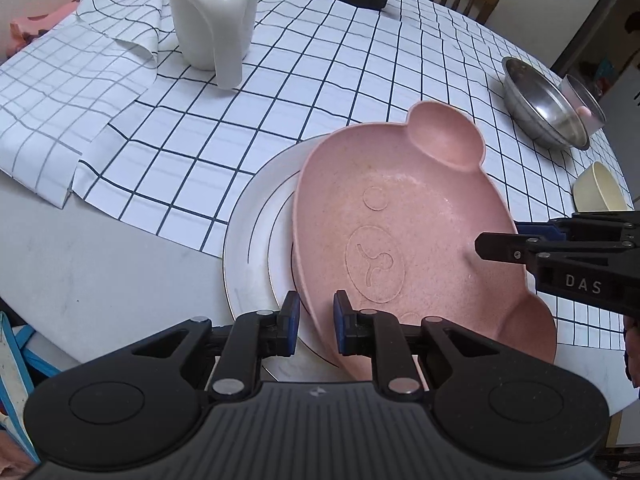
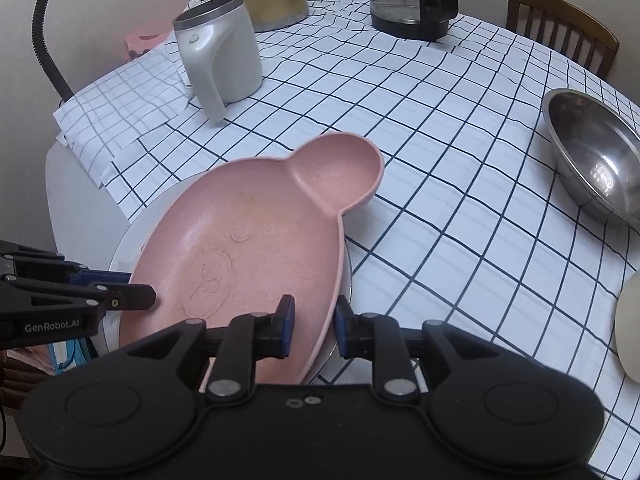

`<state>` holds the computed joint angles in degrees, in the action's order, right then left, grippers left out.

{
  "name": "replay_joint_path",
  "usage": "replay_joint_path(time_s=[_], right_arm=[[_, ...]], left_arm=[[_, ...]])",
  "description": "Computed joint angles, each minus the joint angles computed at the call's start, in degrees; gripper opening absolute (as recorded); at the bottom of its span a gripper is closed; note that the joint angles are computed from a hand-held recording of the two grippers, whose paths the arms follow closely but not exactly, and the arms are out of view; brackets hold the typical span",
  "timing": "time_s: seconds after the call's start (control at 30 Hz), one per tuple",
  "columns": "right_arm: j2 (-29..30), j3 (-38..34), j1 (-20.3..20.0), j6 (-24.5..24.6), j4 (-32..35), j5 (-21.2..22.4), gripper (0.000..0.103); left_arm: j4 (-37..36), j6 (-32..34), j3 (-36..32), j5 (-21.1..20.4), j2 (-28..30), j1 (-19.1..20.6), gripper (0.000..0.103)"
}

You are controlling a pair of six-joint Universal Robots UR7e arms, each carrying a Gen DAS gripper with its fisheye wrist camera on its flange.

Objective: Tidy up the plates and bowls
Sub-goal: 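Lower the pink bear plate onto the stacked white plates and open both grippers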

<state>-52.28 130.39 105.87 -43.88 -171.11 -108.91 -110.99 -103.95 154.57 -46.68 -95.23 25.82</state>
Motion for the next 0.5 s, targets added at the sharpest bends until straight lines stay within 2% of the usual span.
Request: replay_joint_path(time_s=[0.1, 0.23, 0.37, 0.5], right_arm=[[-0.95, 0.64, -0.04, 0.0, -0.95, 0.78, 0.032], [-2.67, 1.42, 0.1, 0.0, -1.23, 2.03, 0.033], [-5.01, 2.36, 0.24, 0.56, -0.72, 4.02, 0.039], [-7.69, 3.43, 0.57, 0.97, -0.39, 6.12, 0.046]], left_arm=[[2.52, -1.33, -0.64, 0.08, -0.15, -0.73, 0.017], [6.23, -3.33, -1.7, 0.72, -0.28, -2.13, 0.018], [9.71, -4.36, -3.15, 1.93, 0.09, -3.94, 0.019], [12.66, -4.68, -5.01, 3.88, 1.18, -5.85, 0.033]])
